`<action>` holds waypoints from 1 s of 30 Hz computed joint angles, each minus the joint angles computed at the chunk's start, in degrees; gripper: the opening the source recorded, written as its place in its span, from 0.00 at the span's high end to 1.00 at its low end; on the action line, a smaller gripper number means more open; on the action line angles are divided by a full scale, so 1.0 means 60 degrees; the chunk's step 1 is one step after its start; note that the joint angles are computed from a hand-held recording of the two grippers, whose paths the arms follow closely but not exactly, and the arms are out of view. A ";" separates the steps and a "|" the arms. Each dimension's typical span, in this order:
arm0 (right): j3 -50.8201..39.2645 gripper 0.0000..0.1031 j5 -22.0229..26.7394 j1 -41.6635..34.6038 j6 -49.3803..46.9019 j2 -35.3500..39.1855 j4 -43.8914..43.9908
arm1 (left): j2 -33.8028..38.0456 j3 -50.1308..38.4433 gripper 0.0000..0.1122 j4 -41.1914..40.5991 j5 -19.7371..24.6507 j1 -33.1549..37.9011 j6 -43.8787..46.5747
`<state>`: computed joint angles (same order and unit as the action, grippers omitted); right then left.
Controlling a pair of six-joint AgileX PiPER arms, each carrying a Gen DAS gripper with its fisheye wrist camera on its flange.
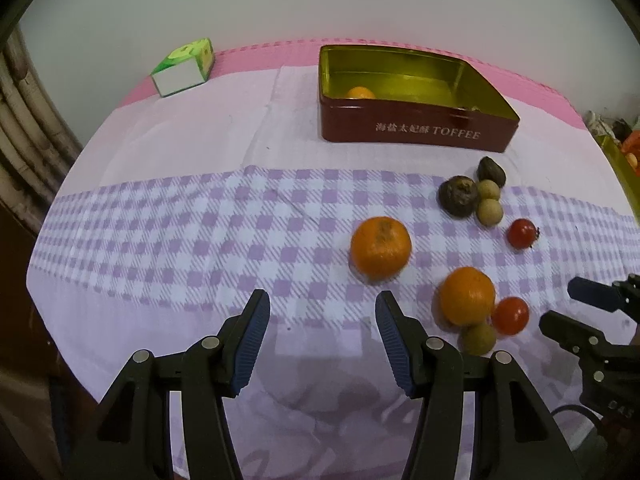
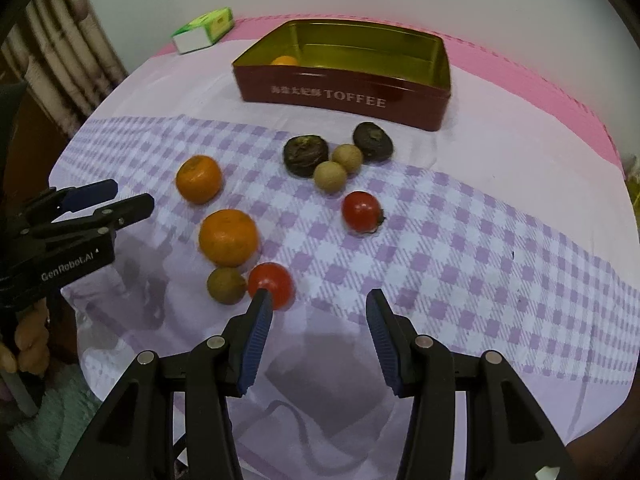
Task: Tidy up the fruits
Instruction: 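Withdraw both tools from the tin back toward the fruits, then grasp the cherry tomato with the right tool while the left tool grasps a mandarin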
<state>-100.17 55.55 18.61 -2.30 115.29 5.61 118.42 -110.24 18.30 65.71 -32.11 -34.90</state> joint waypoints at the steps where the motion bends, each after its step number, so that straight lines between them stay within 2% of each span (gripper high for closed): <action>1: -0.0002 0.55 0.0018 0.0049 -0.0006 0.0004 -0.0060 | 0.0013 -0.0012 0.50 -0.0028 -0.0003 0.0019 0.0009; 21: -0.1757 0.56 0.1127 0.0538 -0.0466 0.1409 -0.0141 | 0.0415 -0.0204 0.50 -0.0666 -0.0013 0.0336 0.0417; 30: -0.1802 0.73 0.1002 0.0442 -0.0451 0.1542 -0.0017 | 0.0576 -0.0369 0.50 -0.0840 0.0029 0.0375 0.0697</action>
<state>-110.98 61.57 21.26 -5.01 124.54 5.50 121.88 -112.45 13.26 65.88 -29.87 -30.72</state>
